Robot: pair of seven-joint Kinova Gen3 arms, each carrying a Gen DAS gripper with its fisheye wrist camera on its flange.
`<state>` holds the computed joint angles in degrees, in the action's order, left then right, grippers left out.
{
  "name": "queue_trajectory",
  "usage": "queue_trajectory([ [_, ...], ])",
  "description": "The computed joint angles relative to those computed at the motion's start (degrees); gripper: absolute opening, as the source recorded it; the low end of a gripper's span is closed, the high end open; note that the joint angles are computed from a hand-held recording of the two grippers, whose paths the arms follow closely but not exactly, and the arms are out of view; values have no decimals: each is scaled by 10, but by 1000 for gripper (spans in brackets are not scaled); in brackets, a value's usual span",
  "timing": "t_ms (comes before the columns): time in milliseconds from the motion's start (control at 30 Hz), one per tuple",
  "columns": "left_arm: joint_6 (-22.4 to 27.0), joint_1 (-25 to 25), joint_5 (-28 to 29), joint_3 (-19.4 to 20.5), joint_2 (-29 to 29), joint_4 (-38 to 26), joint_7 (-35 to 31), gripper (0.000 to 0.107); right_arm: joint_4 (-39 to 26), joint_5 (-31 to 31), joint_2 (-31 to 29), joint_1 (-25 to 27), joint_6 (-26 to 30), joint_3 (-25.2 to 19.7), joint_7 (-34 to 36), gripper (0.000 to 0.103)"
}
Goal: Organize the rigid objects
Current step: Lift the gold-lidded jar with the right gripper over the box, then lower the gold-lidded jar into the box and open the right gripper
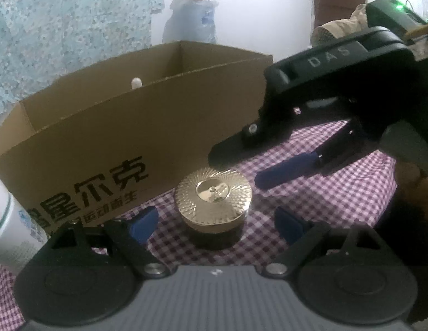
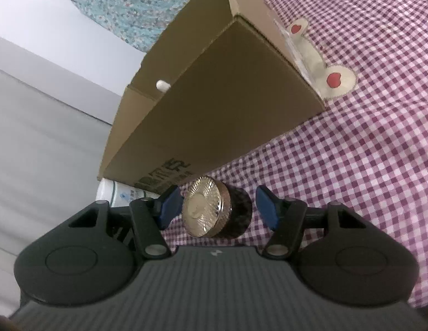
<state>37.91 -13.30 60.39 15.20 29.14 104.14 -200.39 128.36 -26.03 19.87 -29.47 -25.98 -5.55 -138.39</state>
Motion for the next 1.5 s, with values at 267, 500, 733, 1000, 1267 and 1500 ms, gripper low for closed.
queue_trajectory([
  [267,68,107,18,-137,16,-47,44,63,-51,-57,34,27,28,-39,82,48],
  [500,52,98,28,-120,20,-48,45,57,-70,-74,43,8,29,-20,99,41],
  [733,49,68,40,-92,4,-27,29,57,-77,-120,29,-42,48,27,138,40],
  [1000,39,-30,60,14,-43,-6,7,57,-85,-254,-26,-113,35,76,309,40],
  [1267,90,81,10,-77,-45,-136,183,57,-155,-296,-63,-170,145,226,473,42],
  [1500,162,256,-18,-261,44,-311,346,57,-272,-179,-18,14,308,174,433,42],
])
